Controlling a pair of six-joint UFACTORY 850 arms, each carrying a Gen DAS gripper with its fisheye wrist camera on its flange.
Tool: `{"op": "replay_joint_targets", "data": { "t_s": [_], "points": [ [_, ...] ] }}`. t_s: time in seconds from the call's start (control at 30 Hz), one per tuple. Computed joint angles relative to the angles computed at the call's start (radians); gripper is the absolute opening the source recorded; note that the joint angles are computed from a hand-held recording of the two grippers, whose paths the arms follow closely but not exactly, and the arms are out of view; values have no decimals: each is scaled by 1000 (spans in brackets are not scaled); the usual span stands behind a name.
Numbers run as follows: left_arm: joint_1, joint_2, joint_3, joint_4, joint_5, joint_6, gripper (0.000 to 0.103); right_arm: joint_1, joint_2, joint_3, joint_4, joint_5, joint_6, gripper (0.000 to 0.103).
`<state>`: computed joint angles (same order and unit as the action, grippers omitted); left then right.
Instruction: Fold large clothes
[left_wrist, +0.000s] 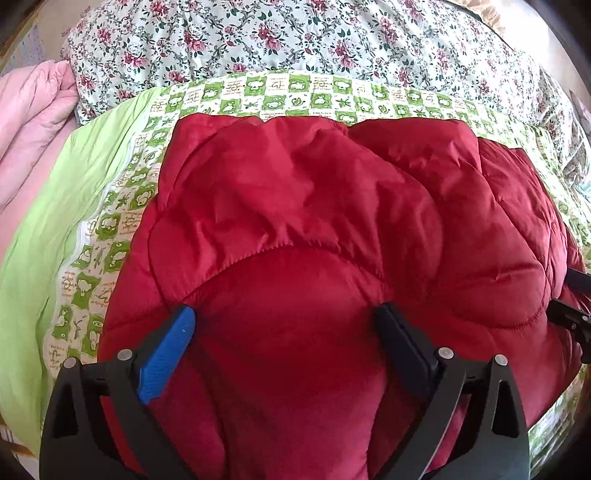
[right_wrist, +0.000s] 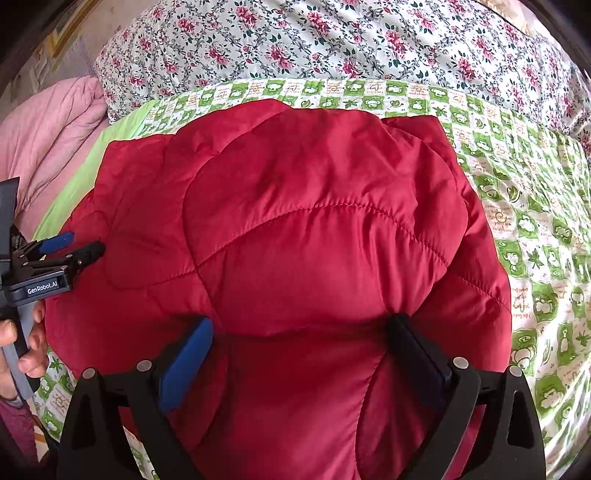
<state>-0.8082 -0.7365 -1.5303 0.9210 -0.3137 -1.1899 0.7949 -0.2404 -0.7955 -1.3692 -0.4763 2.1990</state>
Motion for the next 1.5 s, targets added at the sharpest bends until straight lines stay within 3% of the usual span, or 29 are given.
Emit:
{"op": "replay_joint_targets", "data": {
  "t_s": [0.17,0.3,0.4,0.5,0.63,0.77,0.97,1.2,1.33,1.4,1.5],
  "points": [
    [-5,67,67,-7,28,-23,91,-1,14,12,-2,11,15,97],
    [-6,174,201,71,157,-113,90,18,35,18,18,-10,24,96],
    [-14,216,268,173,176,-206,90,59,80,40,-9,-36,71,92],
    [-9,207,284,42,182,-74,90,106,100,49,-39,-49,83,93],
    [5,176,279,-26,206,-21,92,91,36,22,86,-44,-41,93],
    [0,158,262,-15,185,-27,94,57,32,56,-19,-19,92,96],
    [-12,159,263,71,154,-121,95,63,32,66,-51,-32,134,96],
    [-18,162,259,62,121,-117,95,77,39,70,-35,-49,141,96],
    [-21,165,261,90,112,-152,95,154,70,61,-24,-167,147,87],
    [-24,164,261,112,107,-177,95,186,73,48,-30,-208,123,88],
    [-25,164,261,118,102,-181,95,163,48,28,-7,-144,81,88]
  ]
}}
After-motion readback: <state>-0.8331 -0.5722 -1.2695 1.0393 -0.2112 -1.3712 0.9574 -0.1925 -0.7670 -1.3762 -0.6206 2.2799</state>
